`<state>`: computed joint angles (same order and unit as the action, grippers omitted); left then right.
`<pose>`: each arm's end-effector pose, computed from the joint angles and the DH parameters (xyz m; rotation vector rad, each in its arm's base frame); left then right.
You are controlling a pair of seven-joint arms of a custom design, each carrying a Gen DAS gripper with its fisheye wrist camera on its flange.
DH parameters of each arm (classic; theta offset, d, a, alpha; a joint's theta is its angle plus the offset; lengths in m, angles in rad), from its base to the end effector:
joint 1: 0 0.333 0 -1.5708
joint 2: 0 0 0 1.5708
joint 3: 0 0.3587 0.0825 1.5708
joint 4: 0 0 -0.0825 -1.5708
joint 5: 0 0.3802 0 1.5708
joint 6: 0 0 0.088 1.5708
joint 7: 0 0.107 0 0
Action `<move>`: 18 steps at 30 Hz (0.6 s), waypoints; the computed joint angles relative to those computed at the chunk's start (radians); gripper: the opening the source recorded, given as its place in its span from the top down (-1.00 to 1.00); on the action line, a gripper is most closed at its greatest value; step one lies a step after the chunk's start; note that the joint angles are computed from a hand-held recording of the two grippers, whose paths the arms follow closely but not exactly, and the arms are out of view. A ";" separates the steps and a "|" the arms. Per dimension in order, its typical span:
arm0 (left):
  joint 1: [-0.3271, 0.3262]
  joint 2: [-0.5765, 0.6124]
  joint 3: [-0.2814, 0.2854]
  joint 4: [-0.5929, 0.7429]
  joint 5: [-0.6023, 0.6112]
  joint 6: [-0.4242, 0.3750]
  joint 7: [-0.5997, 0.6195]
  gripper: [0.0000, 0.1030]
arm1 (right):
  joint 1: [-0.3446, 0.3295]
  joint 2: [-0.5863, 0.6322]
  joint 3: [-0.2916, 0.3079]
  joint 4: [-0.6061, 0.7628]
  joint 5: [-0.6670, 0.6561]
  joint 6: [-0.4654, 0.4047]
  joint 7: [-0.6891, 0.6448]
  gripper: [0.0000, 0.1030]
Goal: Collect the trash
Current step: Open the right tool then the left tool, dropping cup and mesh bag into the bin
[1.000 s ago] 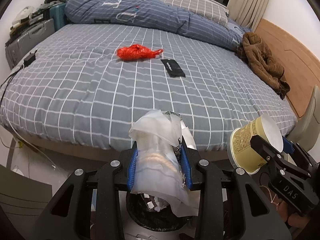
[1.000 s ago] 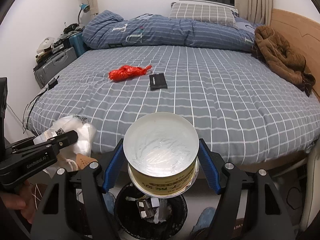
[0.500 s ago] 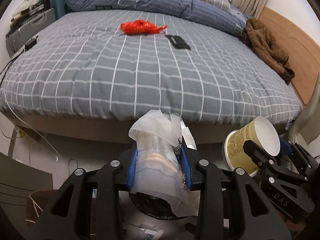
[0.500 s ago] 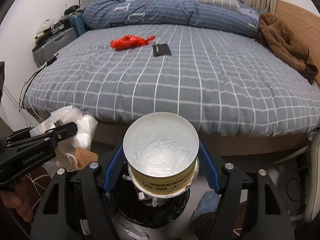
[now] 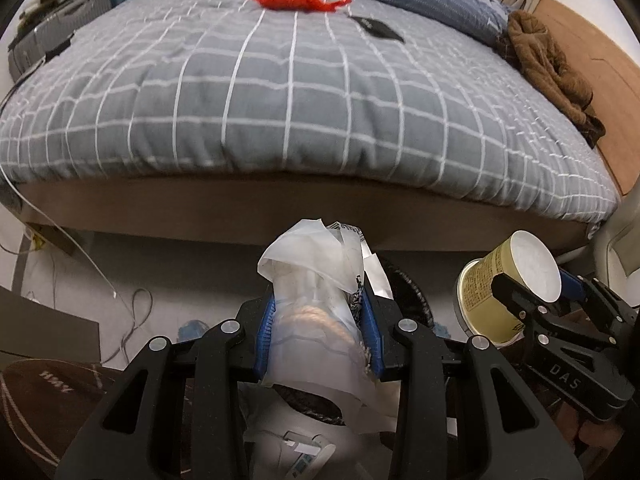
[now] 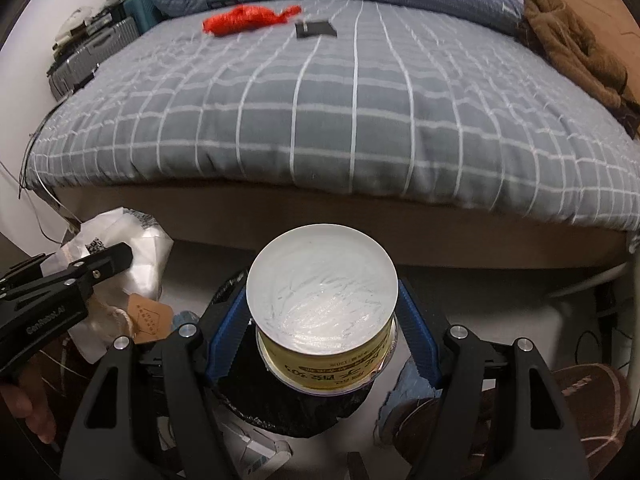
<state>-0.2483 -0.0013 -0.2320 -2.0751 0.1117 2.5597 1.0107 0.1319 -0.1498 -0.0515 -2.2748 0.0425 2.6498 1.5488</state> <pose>0.5160 -0.2707 0.5272 -2.0257 2.0225 -0.6523 0.5230 0.0398 0.5214 -1.9721 1.8408 -0.4596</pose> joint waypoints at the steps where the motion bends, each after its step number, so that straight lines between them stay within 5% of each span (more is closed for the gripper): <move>1: 0.002 0.000 0.002 -0.009 -0.003 0.002 0.001 0.31 | 0.001 0.008 0.001 -0.001 0.002 -0.004 0.000 -0.32; 11: 0.034 -0.029 0.014 -0.096 -0.036 0.016 0.008 0.31 | 0.019 0.073 0.024 0.010 0.050 -0.033 -0.070 -0.34; 13: 0.036 -0.020 0.013 -0.092 -0.051 0.014 0.019 0.31 | 0.014 0.076 0.031 0.007 0.012 -0.031 -0.048 -0.61; 18: 0.024 0.009 0.006 -0.070 -0.056 0.019 0.036 0.31 | 0.002 0.058 0.025 -0.019 -0.025 -0.007 -0.028 -0.74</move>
